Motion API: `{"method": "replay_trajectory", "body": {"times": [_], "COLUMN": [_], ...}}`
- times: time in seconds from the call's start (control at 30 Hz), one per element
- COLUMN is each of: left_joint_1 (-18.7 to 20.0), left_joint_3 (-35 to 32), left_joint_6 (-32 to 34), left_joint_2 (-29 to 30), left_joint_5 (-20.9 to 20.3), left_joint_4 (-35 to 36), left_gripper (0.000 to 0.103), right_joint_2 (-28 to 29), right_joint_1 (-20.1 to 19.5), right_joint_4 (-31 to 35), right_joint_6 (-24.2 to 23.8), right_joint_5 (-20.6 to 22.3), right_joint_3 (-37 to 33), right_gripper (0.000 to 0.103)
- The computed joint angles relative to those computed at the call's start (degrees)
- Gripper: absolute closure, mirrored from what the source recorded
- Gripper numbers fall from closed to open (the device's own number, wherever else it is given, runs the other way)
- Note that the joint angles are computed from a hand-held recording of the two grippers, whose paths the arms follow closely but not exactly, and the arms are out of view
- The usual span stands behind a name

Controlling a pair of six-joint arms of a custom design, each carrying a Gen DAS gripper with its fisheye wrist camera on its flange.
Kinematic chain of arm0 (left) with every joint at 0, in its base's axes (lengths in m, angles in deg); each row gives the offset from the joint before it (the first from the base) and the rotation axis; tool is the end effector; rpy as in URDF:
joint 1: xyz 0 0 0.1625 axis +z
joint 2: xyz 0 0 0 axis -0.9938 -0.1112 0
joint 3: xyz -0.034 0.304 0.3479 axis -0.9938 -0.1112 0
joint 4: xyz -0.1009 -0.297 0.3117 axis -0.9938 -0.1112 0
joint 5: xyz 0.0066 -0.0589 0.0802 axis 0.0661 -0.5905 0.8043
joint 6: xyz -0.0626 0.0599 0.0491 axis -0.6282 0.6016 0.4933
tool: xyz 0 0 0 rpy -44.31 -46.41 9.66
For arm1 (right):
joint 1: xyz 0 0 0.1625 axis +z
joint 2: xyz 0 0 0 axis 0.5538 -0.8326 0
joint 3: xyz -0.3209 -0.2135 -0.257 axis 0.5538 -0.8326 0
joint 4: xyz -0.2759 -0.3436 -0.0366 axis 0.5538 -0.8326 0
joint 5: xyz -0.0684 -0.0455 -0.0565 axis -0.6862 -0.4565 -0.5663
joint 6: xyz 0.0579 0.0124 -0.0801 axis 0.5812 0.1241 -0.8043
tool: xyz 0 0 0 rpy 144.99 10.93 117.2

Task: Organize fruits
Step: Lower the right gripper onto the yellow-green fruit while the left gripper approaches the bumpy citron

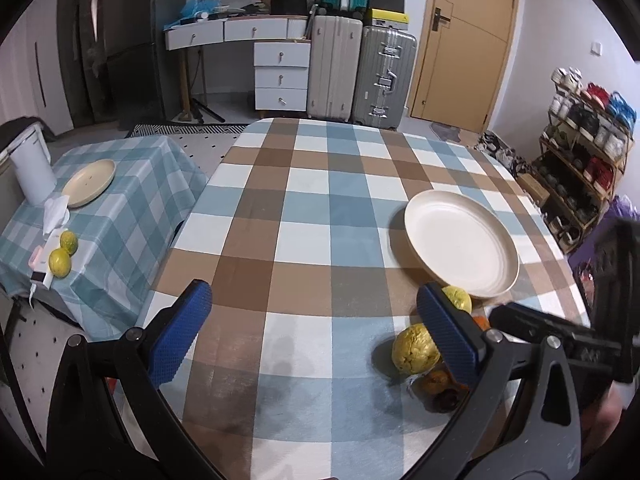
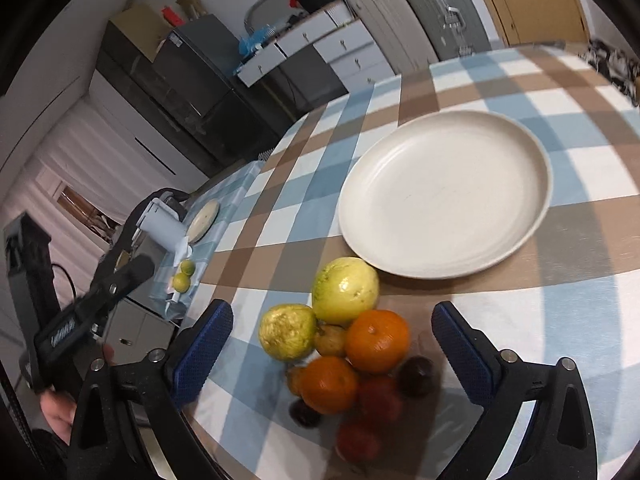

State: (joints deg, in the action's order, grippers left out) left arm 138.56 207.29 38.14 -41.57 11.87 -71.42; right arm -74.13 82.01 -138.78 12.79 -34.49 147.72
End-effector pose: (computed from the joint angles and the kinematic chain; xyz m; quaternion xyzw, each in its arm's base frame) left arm -0.1033 -0.5035 0.3880 0.1956 0.8702 -0.3455 0.2920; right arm 0.3330 -0.4714 0.0211 0.0640 -0.9460 0.3048 0.0897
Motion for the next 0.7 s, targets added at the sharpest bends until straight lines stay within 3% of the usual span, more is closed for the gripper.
{"method": "replay_trajectory", "body": {"times": [0.2,0.33,0.5,0.7], "left_joint_1": [0.67,0.70,0.42,0.27], "left_joint_3": [-0.19,-0.19,0.07,0.26], "left_joint_6": [-0.14,-0.01,-0.26,-0.57], "left_joint_2": [0.33,0.38,0.41,0.46], "left_joint_5": [-1.69,-2.84,-3.04,-3.11], "left_joint_4": [0.84,1.38,1.55,1.58], "left_gripper": [0.001,0.001,0.001,0.001], "right_joint_2": [2.16,2.85,3.51,4.13], "right_joint_1": [-0.06,-0.49,-0.43,-0.29], "right_joint_4": [5.58,8.98,10.04,13.00], "right_joint_6": [-0.50,0.62,1.50,3.29], "right_joint_5": [-1.29,-1.09,-1.15,-4.51], "right_joint_3": [-4.39,-6.05,-7.12,-8.42], "right_gripper": [0.003,0.017,0.017,0.024]}}
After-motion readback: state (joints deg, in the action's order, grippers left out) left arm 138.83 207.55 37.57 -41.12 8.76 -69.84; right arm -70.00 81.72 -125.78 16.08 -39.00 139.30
